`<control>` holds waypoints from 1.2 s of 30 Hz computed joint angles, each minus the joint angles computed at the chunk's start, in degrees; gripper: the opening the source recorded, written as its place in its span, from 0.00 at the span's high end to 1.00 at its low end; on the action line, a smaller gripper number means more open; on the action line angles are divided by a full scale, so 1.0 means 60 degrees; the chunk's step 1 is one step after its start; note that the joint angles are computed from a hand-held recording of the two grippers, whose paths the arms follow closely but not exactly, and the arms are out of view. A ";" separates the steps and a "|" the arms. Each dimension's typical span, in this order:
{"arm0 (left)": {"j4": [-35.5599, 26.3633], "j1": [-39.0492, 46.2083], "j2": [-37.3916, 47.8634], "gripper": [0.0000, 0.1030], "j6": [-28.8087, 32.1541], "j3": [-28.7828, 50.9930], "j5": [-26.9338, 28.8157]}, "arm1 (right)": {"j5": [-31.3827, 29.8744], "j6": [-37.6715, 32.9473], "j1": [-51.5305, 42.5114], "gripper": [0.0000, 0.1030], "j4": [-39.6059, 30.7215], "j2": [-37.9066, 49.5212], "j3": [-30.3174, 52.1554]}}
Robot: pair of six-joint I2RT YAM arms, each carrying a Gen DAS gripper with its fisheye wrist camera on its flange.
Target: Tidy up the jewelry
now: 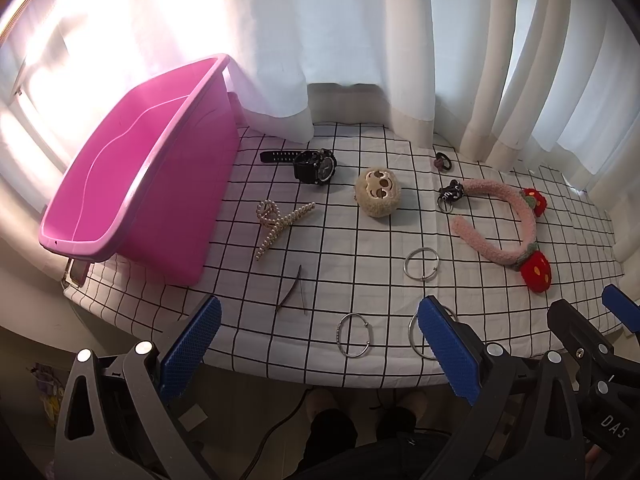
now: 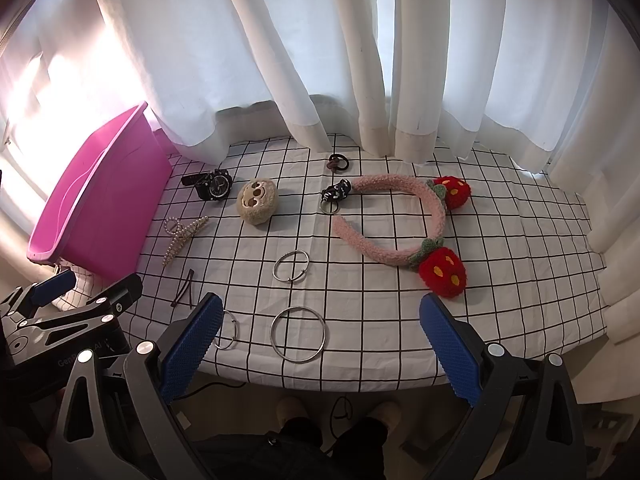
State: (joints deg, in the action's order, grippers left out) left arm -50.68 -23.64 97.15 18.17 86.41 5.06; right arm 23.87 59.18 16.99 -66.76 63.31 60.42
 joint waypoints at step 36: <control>0.3749 0.0907 0.1471 0.06 -0.0477 -0.3554 0.0374 | -0.2260 -0.3039 -0.3978 0.09 0.3554 -0.3323 -0.6069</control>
